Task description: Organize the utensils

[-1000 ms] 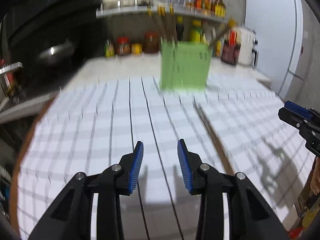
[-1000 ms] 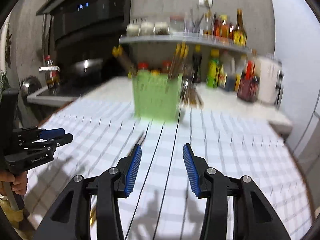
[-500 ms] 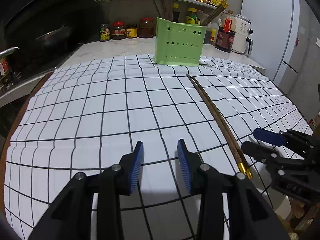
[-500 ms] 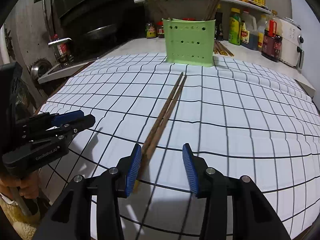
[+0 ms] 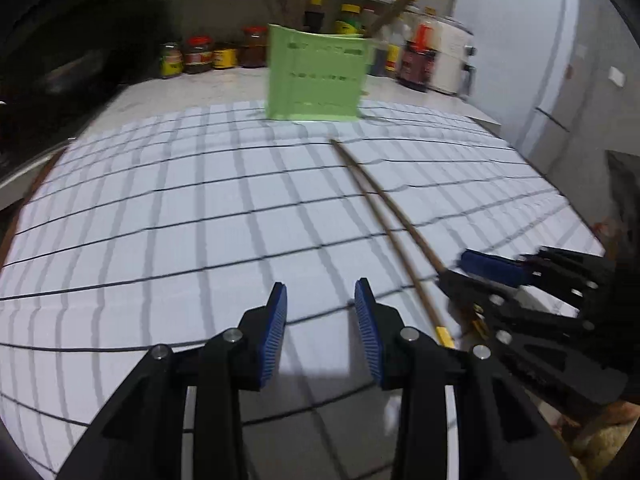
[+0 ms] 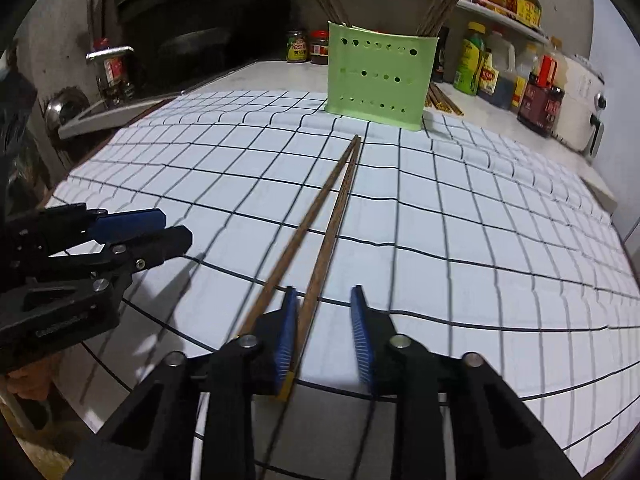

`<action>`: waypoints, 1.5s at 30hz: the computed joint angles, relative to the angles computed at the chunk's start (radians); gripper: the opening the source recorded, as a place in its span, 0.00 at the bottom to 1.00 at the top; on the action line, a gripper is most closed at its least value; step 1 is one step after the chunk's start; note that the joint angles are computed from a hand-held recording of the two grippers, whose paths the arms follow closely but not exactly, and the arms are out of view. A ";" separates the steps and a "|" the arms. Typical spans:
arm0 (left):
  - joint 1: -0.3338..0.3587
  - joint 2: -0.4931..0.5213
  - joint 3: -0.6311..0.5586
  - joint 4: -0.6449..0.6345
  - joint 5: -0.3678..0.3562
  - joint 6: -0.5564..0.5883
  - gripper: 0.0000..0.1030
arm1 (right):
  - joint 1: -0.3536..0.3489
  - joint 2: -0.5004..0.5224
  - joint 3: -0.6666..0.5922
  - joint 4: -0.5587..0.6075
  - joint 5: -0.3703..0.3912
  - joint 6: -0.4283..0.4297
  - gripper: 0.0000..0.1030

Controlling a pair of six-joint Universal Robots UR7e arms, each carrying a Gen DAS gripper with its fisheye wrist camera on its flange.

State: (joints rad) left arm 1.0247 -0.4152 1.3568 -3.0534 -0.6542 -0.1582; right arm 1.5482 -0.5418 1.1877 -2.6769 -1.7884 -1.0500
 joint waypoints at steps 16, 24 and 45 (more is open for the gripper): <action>-0.015 0.102 -0.176 0.210 0.016 0.090 0.09 | -0.050 0.006 -0.093 0.042 0.031 0.002 0.07; -0.002 0.017 -0.077 0.219 0.019 0.044 0.08 | -0.067 0.014 -0.162 0.173 0.080 -0.007 0.10; -0.015 0.031 0.005 -0.034 -0.014 0.101 0.27 | -0.103 -0.073 0.002 0.054 0.176 -0.015 0.22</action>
